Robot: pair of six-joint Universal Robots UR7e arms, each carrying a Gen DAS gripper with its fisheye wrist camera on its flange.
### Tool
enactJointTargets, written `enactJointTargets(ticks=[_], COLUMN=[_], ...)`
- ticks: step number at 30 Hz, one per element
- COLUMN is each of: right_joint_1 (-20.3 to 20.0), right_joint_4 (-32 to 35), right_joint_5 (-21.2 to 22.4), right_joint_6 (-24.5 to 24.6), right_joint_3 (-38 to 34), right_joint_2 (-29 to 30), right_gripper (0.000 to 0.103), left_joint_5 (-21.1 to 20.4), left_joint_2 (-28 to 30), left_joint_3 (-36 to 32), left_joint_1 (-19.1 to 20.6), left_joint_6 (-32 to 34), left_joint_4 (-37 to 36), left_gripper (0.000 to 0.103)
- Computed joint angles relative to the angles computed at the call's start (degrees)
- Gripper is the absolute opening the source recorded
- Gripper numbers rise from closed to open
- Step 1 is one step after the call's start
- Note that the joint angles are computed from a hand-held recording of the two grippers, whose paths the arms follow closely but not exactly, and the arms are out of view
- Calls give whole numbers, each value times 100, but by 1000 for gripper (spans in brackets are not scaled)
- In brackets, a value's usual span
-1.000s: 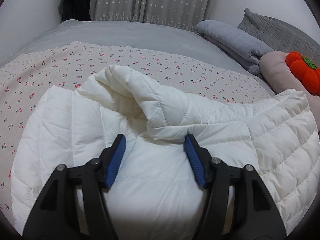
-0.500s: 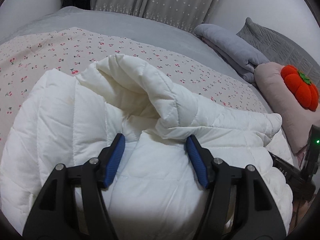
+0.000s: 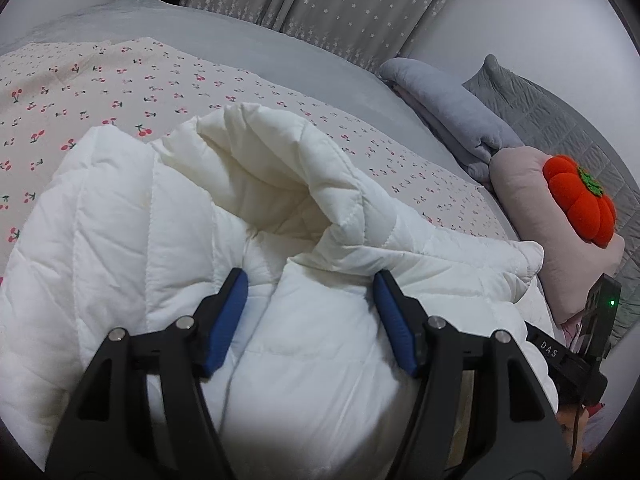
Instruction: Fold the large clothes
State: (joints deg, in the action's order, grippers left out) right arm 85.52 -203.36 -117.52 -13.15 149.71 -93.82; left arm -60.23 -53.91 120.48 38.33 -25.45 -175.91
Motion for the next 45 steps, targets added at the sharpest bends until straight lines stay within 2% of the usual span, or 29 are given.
enactJointTargets(ticks=[3,7,9,11,13,15,17,18,20,22,24,26,28,30,33,35,37,39,41,45], right_joint_1=[396,1030,1421,1661,1711,1699,1696,1673,1620,1536,1385,1155,901,643,482,497,562,665,837,1169], right_joint_4=[383,727,683,418,453,763,811,753,386,119,227,354,217,-37,-16,10,111,556,1023,1690], right_joint_5=[-493,-1016,-1117,-949,-648,-686,-1003,-1109,-1308,-1403,-1377,-1190,-880,-517,-221,-248,-246,-275,-315,-31], right_joint_6=[3,102,150,92,57,110,70,-50,-383,-642,-684,-698,-831,-821,-757,-770,-743,-666,-539,-345], right_joint_3=[-179,-397,-497,-574,-665,-816,-948,-1000,-1064,-1182,-1335,-1434,-1430,-1326,-1266,-1296,-1278,-1263,-1225,-930], right_joint_2=[-40,-181,-248,-213,-79,223,669,889,1279,1568,1688,1711,1753,1800,1723,1722,1615,1328,984,130], right_gripper=[15,17,18,25,38,38,38,38,38,38,38,38,38,38,38,38,39,41,44,51], left_joint_5=[-98,-68,32,167,298,377,448,573,790,832,900,931,629,501,579,595,417,210,-45,-303], left_joint_2=[-145,-268,-283,-263,-226,-234,-246,-218,-51,178,450,628,692,715,738,722,626,413,173,-304], left_joint_3=[-107,-214,-241,-274,-331,-391,-431,-449,-581,-917,-1286,-1422,-1445,-1416,-1366,-1370,-1387,-1340,-1201,-881], left_joint_1=[-16,-89,-149,-214,-267,-312,-376,-423,-446,-306,-95,118,368,452,402,377,381,358,280,-70], left_joint_6=[-62,-215,-216,-190,-195,-176,117,335,826,1028,1071,1045,919,919,936,921,860,771,799,1127], left_joint_4=[431,907,1041,1184,1335,1456,1383,1271,1054,1385,1853,1821,1551,1349,1279,1328,1441,1609,1462,1377], left_gripper=[73,74,74,74,74,74,72,66,64,56,54,54,55,55,55,55,55,55,55,55])
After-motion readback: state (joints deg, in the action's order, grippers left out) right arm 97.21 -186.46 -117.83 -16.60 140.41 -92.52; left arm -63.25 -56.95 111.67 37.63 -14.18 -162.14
